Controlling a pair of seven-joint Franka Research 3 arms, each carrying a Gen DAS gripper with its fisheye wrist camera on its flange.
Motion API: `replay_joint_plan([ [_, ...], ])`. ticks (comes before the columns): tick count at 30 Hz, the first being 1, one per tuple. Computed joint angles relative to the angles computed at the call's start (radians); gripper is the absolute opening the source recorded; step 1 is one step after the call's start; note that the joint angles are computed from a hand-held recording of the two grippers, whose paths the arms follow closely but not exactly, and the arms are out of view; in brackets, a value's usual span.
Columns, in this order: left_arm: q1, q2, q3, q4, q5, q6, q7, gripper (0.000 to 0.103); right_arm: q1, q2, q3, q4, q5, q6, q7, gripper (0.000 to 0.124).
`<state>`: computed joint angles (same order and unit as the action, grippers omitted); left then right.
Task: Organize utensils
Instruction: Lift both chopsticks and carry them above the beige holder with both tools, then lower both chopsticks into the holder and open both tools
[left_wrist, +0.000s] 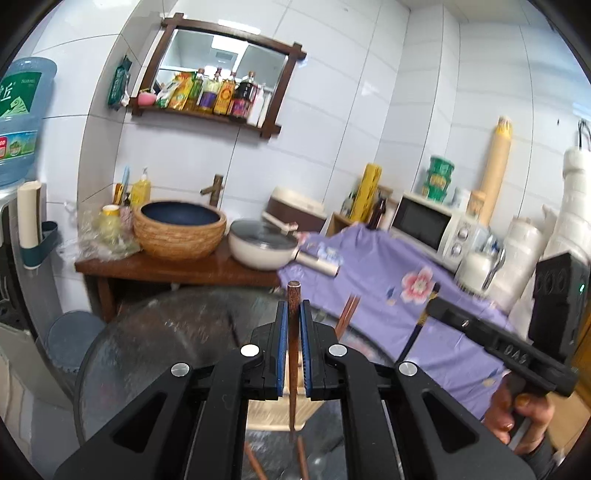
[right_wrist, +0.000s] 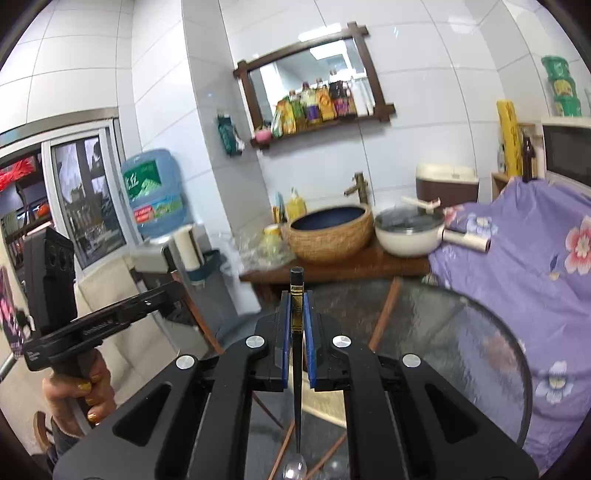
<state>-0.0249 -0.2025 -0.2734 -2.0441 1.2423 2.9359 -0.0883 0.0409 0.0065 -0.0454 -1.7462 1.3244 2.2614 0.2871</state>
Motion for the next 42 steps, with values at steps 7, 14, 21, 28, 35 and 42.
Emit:
replay_joint_plan([
  [7, 0.004, 0.057, -0.002, 0.145, 0.037, -0.119, -0.041, 0.007, 0.027, 0.08, 0.043, 0.136, 0.016, 0.159, 0.027, 0.007],
  [14, -0.059, 0.164, 0.039, 0.227, 0.078, -0.244, -0.063, 0.007, 0.04, 0.152, 0.093, 0.17, 0.039, 0.307, -0.01, 0.008],
  [21, -0.104, 0.243, 0.096, 0.206, 0.034, -0.202, -0.057, 0.007, 0.028, 0.22, 0.12, 0.153, -0.018, 0.332, 0.035, 0.008],
  [28, -0.131, 0.299, 0.125, 0.189, -0.025, -0.173, -0.015, 0.007, 0.018, 0.242, 0.137, 0.129, -0.04, 0.347, 0.046, 0.008],
  [35, -0.16, 0.324, 0.145, 0.194, -0.031, -0.198, -0.002, 0.007, 0.013, 0.256, 0.146, 0.123, -0.071, 0.362, 0.064, 0.008],
  [42, -0.174, 0.327, 0.146, 0.192, -0.035, -0.217, 0.02, 0.015, 0.0, 0.254, 0.156, 0.106, -0.034, 0.369, 0.023, 0.009],
])
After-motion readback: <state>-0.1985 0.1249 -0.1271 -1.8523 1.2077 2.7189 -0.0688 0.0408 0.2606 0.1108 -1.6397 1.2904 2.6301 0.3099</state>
